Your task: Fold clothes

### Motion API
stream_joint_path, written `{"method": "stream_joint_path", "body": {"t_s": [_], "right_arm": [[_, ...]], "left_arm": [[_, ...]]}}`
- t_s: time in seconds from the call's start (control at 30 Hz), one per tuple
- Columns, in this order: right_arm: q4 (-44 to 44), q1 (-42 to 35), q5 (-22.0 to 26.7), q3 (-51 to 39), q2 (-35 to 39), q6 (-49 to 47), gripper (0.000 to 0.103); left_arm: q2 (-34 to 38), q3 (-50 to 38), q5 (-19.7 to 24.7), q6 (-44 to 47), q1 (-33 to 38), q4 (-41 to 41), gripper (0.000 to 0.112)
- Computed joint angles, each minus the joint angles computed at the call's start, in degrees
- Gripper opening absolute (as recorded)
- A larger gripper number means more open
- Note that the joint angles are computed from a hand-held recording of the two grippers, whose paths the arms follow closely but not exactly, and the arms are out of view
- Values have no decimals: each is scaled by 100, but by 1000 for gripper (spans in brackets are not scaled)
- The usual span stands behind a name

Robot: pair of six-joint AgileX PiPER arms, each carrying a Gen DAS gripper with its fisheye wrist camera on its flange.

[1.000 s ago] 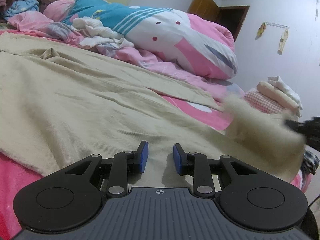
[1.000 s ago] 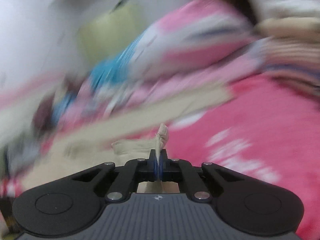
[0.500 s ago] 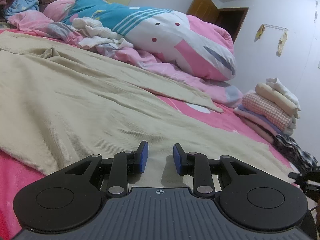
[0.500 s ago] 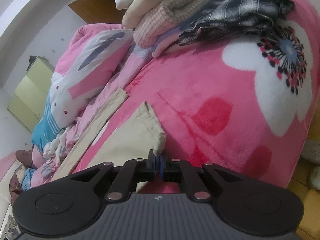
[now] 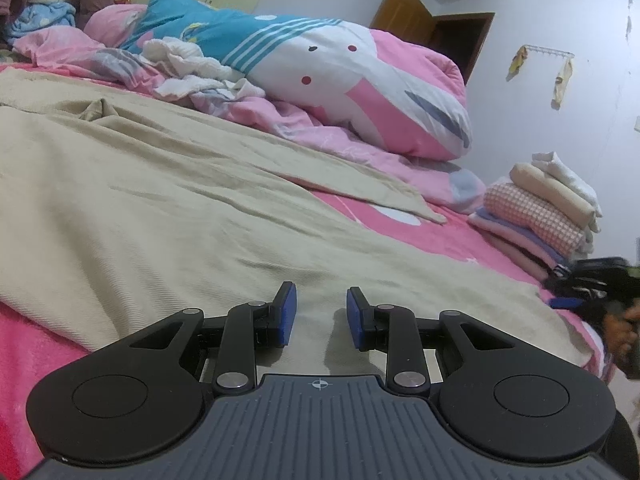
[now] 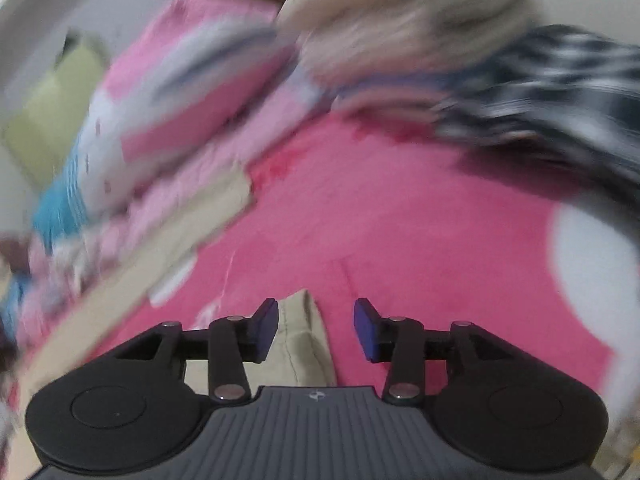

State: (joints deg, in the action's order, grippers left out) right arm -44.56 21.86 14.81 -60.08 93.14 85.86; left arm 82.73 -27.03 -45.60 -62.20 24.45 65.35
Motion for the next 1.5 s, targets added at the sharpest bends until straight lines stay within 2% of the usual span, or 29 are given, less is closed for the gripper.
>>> {"method": "stream_joint_path", "body": {"t_s": [0.03, 0.1, 0.13, 0.17, 0.3, 0.33, 0.43, 0.5, 0.63, 0.7, 0.77, 0.87, 0.9, 0.97, 1.1, 1.13, 1.2, 1.23, 1.27, 1.33, 1.37, 1.43, 1.5], "right_arm": [[344, -19, 93, -225, 220, -428, 45], [344, 25, 121, -379, 359, -721, 44], [30, 71, 57, -346, 369, -550, 30], [-54, 86, -92, -267, 348, -553, 7], [-659, 207, -91, -142, 272, -189, 3], [-1040, 263, -13, -118, 235, 154, 2], [-2740, 527, 501, -122, 103, 1708, 2], [-3250, 696, 858, -253, 174, 2029, 1], [-2707, 715, 1147, -661, 729, 1314, 1], [-2944, 643, 1056, -634, 928, 1572, 1], [-3322, 576, 970, -457, 865, 2094, 2], [-2944, 558, 1319, -296, 502, 2023, 3], [-2895, 501, 1266, -126, 267, 2077, 3], [-2837, 328, 671, 311, -308, 2075, 3], [-1680, 502, -602, 867, -1078, 30, 3], [-1364, 634, -761, 971, -1124, -543, 3], [-895, 999, -501, 1091, -1063, -1447, 3], [-853, 1150, -140, 1142, -1022, -1555, 3], [-938, 1189, 28, 1324, -1094, -1434, 0], [-1367, 1000, 20, 2034, -1666, -511, 0], [-1429, 1042, 302, 2283, -2012, 26, 0], [-1147, 1401, 1387, 2408, -2479, 413, 3], [-685, 1825, 2383, 2382, -2843, 280, 4]], "left_arm": [[4, 10, -8, 55, -1, -27, 27], [15, 34, -33, 144, -1, -81, 27], [18, 49, -45, 185, -1, -110, 27], [23, 55, -44, 216, -12, -143, 27], [61, 81, -29, 371, -98, -354, 27], [61, 89, -29, 386, -107, -384, 27], [49, 96, -29, 366, -102, -376, 27], [39, 106, -20, 386, -110, -390, 27], [46, 82, 17, 373, -135, -375, 27], [49, 63, 25, 353, -129, -335, 27], [47, 61, 30, 356, -131, -327, 27], [45, 28, 49, 236, -116, -239, 27], [49, 20, 42, 202, -102, -206, 27], [54, 13, 35, 174, -90, -179, 27], [51, 18, 53, 198, -106, -208, 27], [49, 9, 57, 165, -97, -182, 27], [46, -10, 69, 101, -89, -143, 27], [39, -20, 73, 54, -81, -107, 27], [32, -30, 77, 5, -72, -70, 27], [5, -19, 81, -14, -60, -37, 27], [-7, -13, 82, -21, -56, -24, 27], [-43, 3, 127, 41, -74, -29, 27], [-119, 4, 156, -75, -65, 93, 30]]}}
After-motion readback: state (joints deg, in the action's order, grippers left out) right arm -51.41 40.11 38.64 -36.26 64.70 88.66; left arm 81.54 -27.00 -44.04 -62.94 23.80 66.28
